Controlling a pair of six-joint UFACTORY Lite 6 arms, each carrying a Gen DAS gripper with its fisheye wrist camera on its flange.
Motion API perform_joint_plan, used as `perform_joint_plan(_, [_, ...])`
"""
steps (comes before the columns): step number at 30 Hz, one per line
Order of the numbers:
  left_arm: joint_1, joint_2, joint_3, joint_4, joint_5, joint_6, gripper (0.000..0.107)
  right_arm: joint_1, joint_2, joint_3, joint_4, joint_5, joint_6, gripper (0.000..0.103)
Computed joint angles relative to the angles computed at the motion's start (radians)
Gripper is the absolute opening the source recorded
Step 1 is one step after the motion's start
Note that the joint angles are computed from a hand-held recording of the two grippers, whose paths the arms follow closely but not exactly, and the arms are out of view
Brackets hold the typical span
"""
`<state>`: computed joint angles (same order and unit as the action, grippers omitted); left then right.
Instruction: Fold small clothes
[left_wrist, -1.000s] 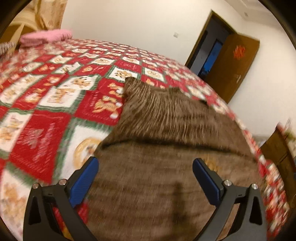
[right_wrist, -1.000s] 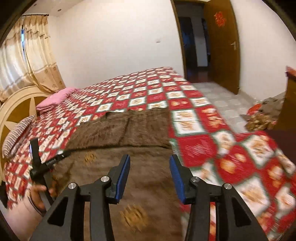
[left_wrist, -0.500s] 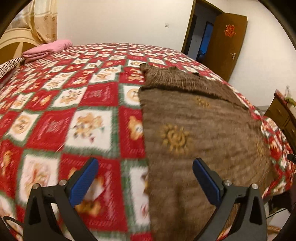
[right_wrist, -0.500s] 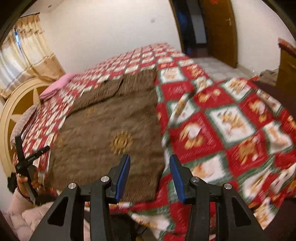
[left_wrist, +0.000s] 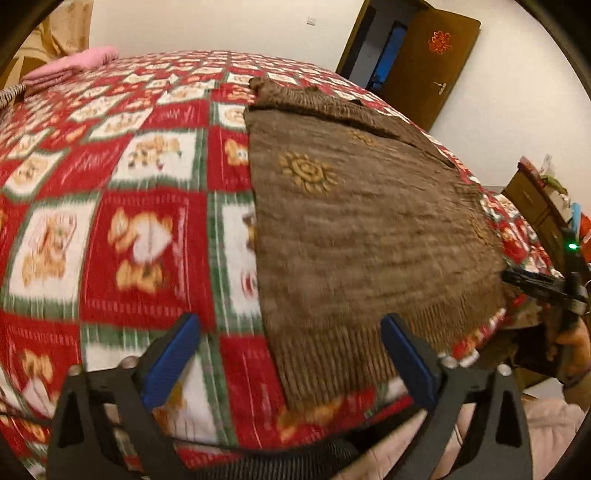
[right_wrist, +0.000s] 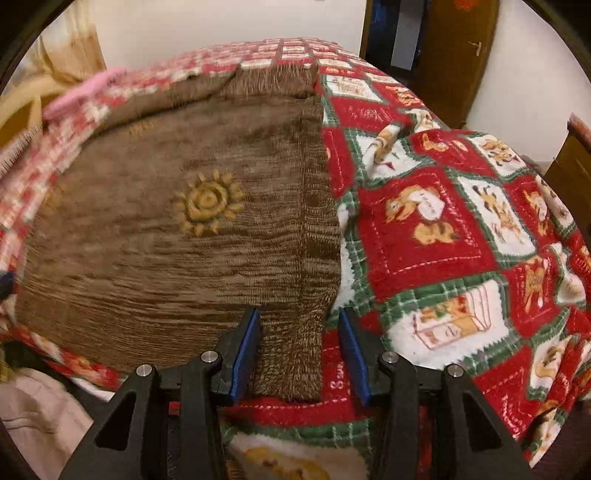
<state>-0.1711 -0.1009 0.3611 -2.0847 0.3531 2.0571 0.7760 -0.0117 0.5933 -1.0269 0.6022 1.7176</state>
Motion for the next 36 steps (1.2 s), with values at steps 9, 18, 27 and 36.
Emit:
perform_joint_plan(9, [-0.017, -0.019, -0.033, 0.038, 0.030, -0.026, 0.052, 0.009, -0.034, -0.033, 0.044, -0.053, -0.105, 0.007])
perform_joint_plan(18, [0.003, 0.017, -0.020, 0.171, 0.112, -0.124, 0.072, 0.007, -0.145, -0.147, -0.053, -0.163, 0.032, 0.007])
perform_joint_plan(27, [-0.029, 0.051, -0.016, 0.035, 0.111, -0.023, 0.008, 0.029, -0.109, -0.141, -0.114, -0.162, 0.092, 0.008])
perform_joint_plan(36, [0.084, 0.079, 0.133, 0.407, 0.243, -0.408, 0.009, -0.191, -0.335, -0.138, 0.537, -0.374, -0.638, 0.005])
